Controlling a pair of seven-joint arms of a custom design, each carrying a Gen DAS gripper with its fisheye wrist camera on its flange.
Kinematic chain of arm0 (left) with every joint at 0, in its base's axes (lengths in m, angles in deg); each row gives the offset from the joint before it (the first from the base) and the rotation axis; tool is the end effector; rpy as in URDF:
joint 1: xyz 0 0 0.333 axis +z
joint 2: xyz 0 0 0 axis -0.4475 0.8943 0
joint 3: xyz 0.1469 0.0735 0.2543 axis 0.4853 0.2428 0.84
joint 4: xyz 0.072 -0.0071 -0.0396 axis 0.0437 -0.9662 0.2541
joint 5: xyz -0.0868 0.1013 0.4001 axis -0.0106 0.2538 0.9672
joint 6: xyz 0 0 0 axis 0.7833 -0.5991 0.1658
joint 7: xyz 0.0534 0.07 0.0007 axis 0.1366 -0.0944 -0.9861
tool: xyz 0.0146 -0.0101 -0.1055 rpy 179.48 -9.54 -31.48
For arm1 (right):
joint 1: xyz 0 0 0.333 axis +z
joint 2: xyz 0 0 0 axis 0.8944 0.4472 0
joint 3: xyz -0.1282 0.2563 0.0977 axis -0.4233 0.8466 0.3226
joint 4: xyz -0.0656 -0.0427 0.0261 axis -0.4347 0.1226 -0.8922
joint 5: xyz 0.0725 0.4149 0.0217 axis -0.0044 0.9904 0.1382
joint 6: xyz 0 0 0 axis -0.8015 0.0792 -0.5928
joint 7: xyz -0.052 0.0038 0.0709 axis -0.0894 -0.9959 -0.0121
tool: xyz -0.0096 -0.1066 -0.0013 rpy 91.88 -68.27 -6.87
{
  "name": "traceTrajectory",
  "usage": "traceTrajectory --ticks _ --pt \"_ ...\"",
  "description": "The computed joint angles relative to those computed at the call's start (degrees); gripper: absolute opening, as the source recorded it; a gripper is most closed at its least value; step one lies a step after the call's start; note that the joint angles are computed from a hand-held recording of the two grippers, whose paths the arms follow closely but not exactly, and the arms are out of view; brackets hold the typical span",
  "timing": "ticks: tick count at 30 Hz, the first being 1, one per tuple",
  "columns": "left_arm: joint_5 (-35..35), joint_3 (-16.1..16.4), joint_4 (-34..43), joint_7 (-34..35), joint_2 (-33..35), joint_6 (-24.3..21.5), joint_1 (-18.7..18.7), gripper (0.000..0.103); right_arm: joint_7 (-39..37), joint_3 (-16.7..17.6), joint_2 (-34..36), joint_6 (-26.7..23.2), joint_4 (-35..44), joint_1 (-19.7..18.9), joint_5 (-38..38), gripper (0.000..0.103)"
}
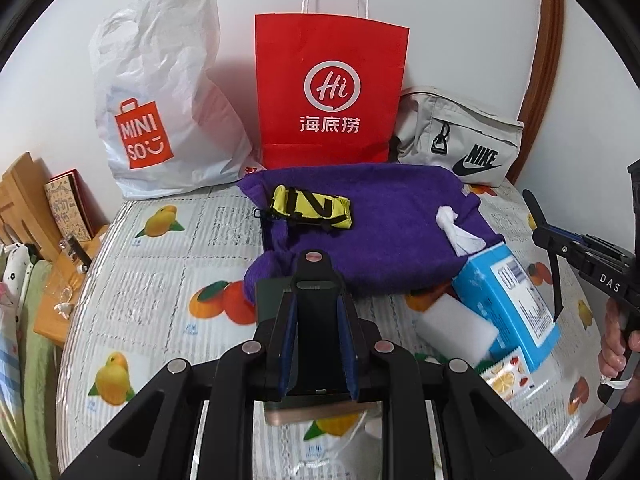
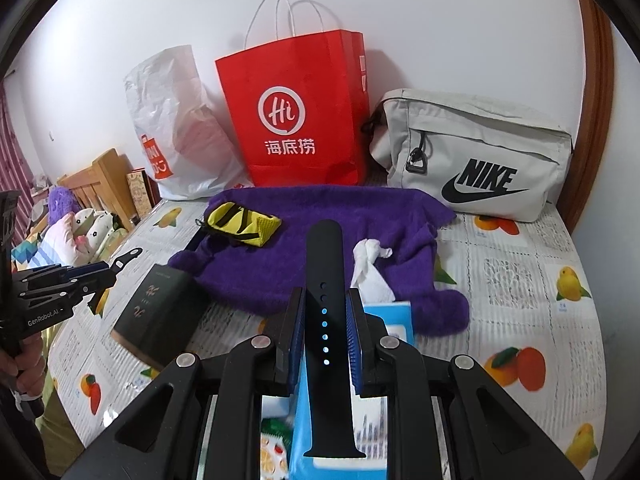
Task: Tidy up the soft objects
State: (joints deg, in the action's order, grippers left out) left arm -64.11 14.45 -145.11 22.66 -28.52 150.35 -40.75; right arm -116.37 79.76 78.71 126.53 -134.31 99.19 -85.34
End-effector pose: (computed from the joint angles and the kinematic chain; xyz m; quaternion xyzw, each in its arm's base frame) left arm 0.5754 -0.2831 0.4744 -0.4543 0.8108 -0.3334 0.1580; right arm 0.4735 0.4541 0.4675 -0.5492 0.7211 -0.2800 0.3163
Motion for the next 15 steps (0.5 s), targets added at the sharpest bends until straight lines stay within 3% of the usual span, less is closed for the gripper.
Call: traceTrajectory --ticks 15 --pt "6.0 0.9 14.2 -4.8 11.5 -3.2 -1.2 0.02 -3.1 -2.9 2.9 4.4 1.9 -3.0 1.6 0.02"
